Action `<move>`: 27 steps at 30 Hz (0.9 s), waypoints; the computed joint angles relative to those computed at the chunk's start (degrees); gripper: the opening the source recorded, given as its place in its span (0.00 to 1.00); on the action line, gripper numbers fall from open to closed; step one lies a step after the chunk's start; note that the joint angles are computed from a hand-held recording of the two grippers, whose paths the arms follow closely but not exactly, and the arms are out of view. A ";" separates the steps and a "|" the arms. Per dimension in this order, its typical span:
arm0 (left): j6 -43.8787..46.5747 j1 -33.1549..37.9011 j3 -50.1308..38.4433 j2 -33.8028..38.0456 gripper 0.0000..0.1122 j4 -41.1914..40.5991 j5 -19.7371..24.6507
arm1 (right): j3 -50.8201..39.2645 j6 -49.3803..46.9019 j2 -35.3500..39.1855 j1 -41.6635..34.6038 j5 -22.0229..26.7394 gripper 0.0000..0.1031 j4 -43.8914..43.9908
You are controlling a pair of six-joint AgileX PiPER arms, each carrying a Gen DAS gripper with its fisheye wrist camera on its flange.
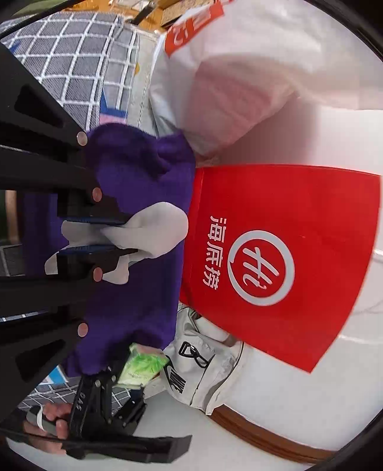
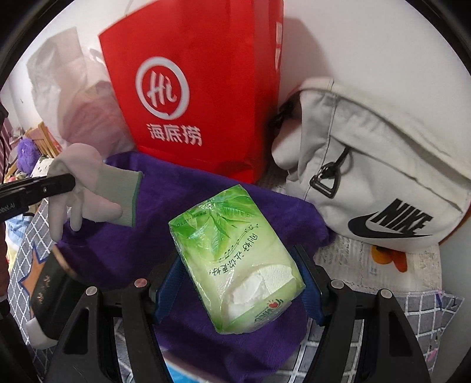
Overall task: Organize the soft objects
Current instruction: 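Carry the gloves with the left tool to the purple towel while the right tool carries the tissue pack there, then open the left tool to drop the gloves on the towel while the right tool releases the tissue pack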
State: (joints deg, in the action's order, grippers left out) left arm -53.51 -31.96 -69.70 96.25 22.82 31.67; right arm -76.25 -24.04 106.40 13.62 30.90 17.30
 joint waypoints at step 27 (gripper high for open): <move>9.15 5.58 -7.34 11.30 0.45 -11.55 3.73 | -10.69 -2.41 12.88 0.99 4.59 0.84 -0.71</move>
